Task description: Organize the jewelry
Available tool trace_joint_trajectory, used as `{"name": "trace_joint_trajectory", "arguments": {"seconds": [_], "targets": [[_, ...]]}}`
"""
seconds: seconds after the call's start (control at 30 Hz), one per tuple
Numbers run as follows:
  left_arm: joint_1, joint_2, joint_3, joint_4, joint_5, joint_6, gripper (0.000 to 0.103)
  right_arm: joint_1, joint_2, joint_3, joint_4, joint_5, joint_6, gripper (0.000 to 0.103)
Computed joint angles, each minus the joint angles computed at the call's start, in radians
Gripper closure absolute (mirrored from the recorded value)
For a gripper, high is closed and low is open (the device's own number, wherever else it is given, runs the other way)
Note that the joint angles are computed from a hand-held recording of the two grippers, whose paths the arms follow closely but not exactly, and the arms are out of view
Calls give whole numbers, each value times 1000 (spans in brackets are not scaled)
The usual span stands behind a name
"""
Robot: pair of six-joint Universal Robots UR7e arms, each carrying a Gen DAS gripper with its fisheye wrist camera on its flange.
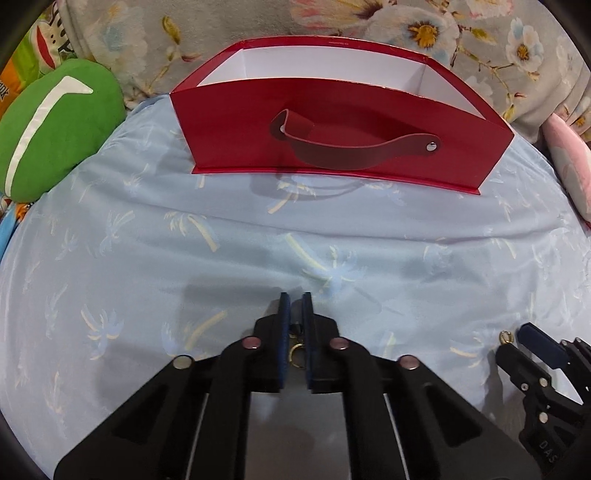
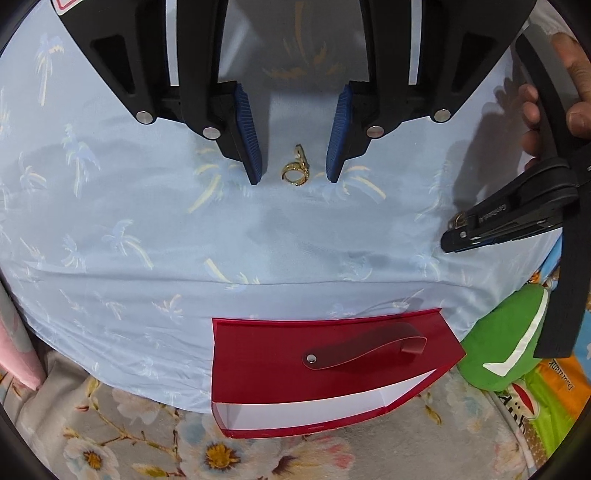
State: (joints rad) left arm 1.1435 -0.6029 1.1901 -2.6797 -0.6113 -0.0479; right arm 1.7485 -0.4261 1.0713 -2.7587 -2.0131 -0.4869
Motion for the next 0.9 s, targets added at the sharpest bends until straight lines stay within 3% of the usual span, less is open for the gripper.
{"name": "trace_joint_trajectory", "arguments": {"seconds": [0.07, 0.27, 0.73, 0.9], "targets": [[1, -11, 14, -6, -13, -4, 103, 2, 6, -3, -10, -11, -14, 89], [-12, -66, 96, -76, -46, -7, 103, 2, 1, 6, -17, -7, -18, 89], [-72, -236, 305, -217, -55, -11, 103, 29, -89, 98, -94, 101, -32, 89], [-66, -242, 291, -144, -104, -39, 103, 34, -93, 92, -96, 108, -35, 89]]}}
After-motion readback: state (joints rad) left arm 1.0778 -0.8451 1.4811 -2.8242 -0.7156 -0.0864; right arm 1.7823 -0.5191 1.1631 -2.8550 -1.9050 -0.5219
